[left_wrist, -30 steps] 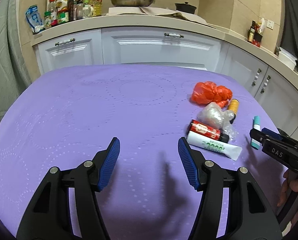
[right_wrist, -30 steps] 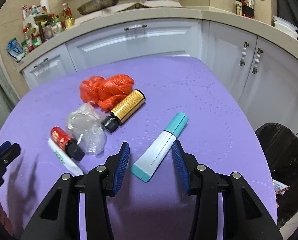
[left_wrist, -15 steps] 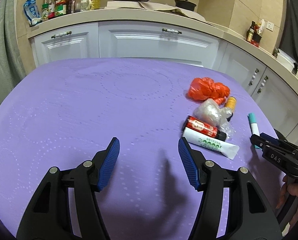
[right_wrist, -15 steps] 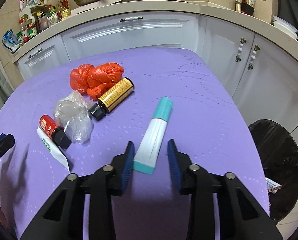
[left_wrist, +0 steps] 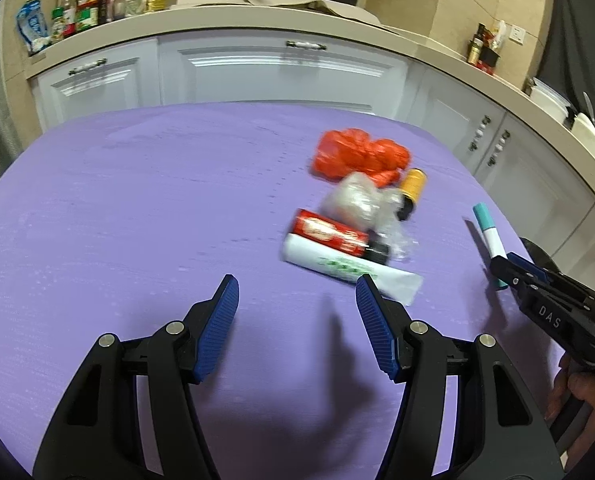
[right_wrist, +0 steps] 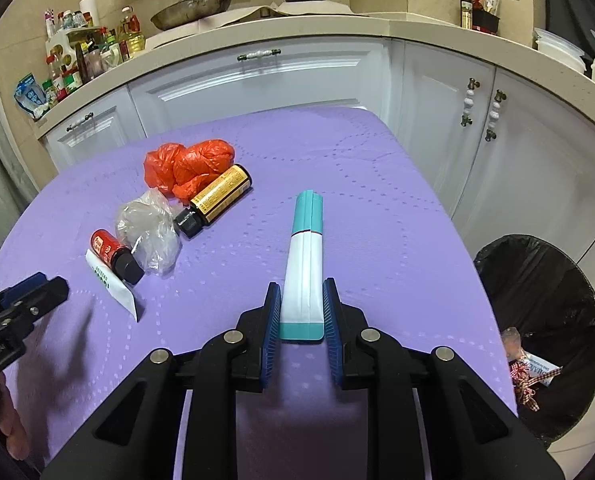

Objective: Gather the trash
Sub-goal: 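Grasp the white green-printed tube with the left tool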

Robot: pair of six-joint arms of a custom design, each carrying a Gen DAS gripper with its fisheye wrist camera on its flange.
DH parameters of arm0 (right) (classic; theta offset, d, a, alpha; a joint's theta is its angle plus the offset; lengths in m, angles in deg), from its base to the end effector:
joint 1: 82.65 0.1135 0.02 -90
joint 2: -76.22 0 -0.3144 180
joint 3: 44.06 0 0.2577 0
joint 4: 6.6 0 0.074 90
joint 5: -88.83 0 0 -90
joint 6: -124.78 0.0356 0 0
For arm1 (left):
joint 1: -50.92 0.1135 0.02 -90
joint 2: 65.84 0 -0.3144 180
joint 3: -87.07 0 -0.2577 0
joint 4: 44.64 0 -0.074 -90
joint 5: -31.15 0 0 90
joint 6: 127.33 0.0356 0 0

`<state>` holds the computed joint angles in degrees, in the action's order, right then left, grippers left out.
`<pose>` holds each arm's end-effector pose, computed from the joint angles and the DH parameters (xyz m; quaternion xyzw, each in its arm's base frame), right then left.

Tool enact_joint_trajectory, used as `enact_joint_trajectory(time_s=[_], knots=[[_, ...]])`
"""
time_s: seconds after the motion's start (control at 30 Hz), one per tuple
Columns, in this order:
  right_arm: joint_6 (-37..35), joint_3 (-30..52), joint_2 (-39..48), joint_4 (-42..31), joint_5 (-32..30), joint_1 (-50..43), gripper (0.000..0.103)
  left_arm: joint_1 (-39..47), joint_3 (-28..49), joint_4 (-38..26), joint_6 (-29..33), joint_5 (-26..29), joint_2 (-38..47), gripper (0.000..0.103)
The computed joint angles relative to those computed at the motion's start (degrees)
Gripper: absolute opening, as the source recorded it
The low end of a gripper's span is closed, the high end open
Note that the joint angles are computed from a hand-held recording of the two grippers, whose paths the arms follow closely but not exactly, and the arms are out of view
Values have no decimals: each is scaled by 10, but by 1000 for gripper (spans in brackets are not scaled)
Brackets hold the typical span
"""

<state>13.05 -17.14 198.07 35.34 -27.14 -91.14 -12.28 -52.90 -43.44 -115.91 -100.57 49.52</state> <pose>0.2274 -0.0182 0.0392 -0.1774 0.9097 0.1251 0.3541 0.1327 -0.2102 0.0516 -0.1726 0.9106 -0.0064 0.3755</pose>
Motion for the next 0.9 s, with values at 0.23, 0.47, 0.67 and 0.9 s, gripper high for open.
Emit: enact_joint_trajectory(time_s=[0.23, 0.47, 0.67, 0.9], knots=[[-34, 6, -19, -39, -52, -56, 22, 19, 80, -24, 54, 18, 32, 59], [-66, 26, -31, -93, -93, -93, 22, 42, 153, -77, 78, 28, 69, 59], [-82, 33, -26, -112, -107, -102, 23, 47, 178, -118, 72, 28, 87, 60], [-90, 42, -23, -125, -112, -107, 23, 40, 129, -115, 29, 38, 72, 60]])
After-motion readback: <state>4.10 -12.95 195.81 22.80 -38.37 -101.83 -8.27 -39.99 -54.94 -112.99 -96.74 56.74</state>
